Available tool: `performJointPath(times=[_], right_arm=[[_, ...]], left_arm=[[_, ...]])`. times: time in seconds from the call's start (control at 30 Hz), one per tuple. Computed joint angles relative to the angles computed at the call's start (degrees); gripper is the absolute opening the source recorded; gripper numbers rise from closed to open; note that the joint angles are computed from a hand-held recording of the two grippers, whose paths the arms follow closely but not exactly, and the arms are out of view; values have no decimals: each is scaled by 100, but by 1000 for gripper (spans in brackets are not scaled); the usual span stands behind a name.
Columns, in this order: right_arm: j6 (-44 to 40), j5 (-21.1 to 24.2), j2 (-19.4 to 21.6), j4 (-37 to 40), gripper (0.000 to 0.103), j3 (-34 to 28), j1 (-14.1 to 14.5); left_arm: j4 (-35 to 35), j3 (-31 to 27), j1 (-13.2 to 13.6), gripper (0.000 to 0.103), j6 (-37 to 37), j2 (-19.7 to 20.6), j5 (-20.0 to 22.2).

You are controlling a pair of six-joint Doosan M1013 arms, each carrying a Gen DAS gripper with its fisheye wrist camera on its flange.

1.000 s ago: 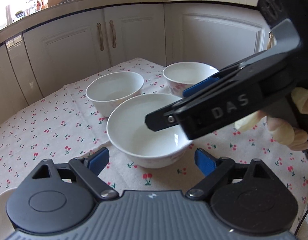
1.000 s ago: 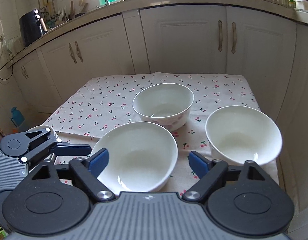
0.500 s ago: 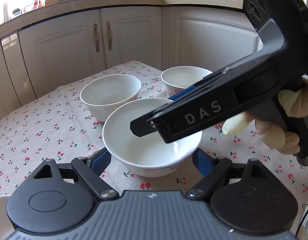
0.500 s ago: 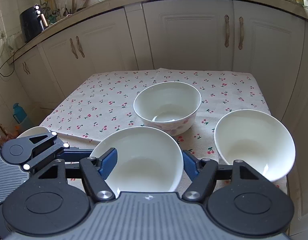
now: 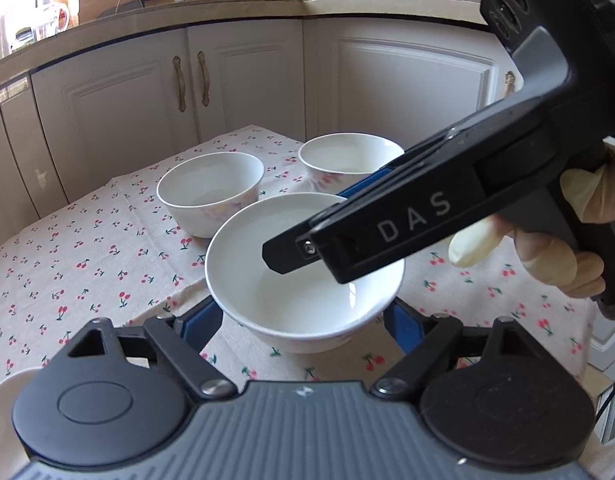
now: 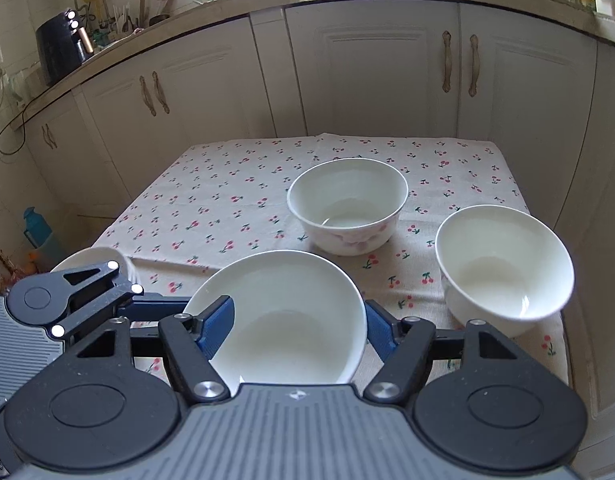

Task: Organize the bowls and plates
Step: 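Carry the white bowl with the right gripper toward the plate stack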

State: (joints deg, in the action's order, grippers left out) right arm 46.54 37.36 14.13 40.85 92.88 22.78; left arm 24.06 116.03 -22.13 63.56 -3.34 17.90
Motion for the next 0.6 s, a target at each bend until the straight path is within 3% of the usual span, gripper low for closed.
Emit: performJointPath(times=[0.6], right_arm=[[-16,-41,-674,277,75,809,85]], left_arm=[[-670,492,-254,87,378,-593,214]])
